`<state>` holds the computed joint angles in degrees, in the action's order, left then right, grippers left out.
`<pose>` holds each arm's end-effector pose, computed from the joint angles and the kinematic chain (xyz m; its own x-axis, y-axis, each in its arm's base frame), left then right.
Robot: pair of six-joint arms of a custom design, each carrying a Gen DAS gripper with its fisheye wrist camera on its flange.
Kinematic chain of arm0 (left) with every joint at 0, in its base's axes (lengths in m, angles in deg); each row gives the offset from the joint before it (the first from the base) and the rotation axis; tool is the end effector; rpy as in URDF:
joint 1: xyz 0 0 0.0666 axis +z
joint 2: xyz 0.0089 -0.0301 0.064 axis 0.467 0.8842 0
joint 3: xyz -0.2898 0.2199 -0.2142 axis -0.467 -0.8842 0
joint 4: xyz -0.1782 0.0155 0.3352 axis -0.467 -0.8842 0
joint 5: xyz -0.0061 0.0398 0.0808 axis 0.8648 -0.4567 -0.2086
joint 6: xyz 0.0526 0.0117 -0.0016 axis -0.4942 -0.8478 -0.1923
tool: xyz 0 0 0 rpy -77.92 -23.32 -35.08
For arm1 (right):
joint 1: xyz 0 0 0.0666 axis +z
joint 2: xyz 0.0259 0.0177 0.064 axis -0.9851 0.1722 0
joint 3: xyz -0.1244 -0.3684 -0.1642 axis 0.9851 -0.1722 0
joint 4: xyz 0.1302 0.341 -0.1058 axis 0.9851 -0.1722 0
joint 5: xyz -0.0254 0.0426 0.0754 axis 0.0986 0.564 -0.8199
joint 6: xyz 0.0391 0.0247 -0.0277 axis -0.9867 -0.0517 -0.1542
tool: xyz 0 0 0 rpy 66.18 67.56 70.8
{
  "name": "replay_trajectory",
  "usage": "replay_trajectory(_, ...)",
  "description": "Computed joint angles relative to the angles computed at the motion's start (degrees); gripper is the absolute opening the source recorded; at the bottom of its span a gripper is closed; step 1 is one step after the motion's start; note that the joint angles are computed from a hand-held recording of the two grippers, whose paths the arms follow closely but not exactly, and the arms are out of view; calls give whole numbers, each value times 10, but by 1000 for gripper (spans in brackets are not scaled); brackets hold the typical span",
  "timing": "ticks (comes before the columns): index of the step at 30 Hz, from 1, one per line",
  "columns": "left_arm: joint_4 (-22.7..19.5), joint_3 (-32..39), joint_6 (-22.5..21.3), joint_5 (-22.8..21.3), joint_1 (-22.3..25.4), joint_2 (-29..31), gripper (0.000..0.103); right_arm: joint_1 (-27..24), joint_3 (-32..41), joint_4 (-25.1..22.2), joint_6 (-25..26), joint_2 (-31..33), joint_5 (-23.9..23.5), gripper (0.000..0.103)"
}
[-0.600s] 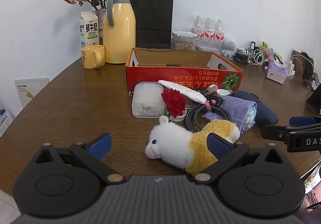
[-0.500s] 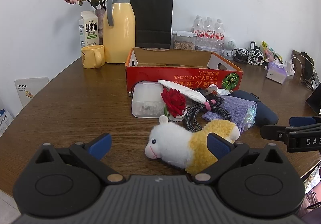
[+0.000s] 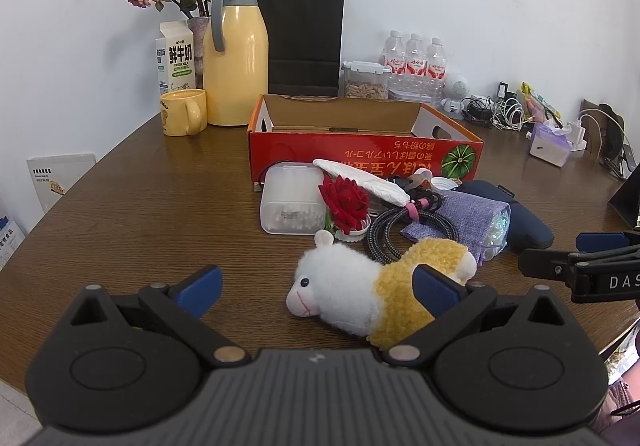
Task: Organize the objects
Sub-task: 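Reach the left gripper toward the plush sheep toy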
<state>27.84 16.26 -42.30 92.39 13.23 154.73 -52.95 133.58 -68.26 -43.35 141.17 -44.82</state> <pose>0.6674 -0.1833 0.2771 -0.4716 0.2321 -0.8507 0.4925 0.8696 -0.0358 0.5767 0.2752 0.2784 -0.5369 0.2154 -0.8157 0.2363 0.9665 0.0997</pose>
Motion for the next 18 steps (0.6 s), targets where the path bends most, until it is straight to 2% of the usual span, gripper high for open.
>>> replay_trajectory(7,-14,15,-11,10,-3,5,103,0,5,-7,6,0,2,103)
replay_trajectory(11,-35,36,-27,34,-6,13,103,-6,-6,4,18,-3,4,103)
replay_trajectory(18,-86,86,-91,55,-24,36,103,-18,-6,-3,58,-8,13,103)
